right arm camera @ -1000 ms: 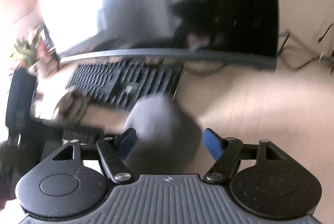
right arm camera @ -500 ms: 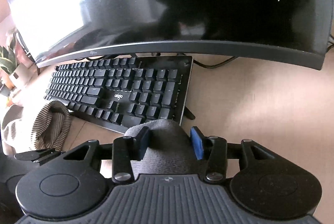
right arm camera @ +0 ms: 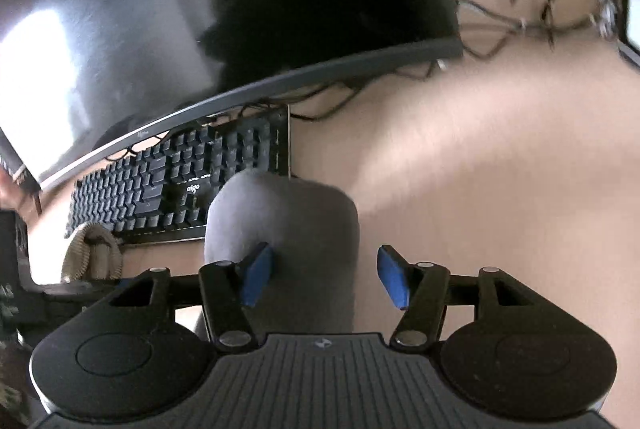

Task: Fold clothes
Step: 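Press the grey roll down with the right gripper while the left gripper holds the waistband, then roll the grey bundle over the waistband with the right gripper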

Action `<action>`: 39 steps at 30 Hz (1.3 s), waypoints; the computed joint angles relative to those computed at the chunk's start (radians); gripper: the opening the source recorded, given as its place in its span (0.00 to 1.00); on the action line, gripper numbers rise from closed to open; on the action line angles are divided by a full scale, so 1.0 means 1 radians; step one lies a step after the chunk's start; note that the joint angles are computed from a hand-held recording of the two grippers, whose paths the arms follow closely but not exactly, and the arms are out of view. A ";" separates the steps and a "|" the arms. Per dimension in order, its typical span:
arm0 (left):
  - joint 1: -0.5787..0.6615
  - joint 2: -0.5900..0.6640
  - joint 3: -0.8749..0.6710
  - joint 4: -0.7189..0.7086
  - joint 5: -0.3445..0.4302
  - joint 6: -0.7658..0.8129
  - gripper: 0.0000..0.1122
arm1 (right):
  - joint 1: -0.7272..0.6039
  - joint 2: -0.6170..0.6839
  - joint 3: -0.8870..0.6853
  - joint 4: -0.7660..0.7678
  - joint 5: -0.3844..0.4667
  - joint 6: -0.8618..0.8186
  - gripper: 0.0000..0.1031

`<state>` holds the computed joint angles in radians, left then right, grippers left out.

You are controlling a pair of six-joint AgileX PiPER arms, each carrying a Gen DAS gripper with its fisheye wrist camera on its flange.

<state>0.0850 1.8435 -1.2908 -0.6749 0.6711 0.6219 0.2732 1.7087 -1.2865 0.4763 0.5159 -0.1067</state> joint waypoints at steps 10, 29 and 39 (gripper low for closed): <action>0.062 -0.048 0.025 0.054 0.011 -0.079 0.91 | 0.036 0.072 -0.058 0.148 -0.017 -0.147 0.62; -0.113 -0.109 0.008 0.173 0.025 -0.150 0.92 | -0.027 -0.015 -0.001 0.108 -0.045 -0.351 0.61; -0.122 -0.102 -0.001 0.193 0.022 -0.184 0.92 | 0.039 0.200 -0.303 0.009 0.128 -0.323 0.54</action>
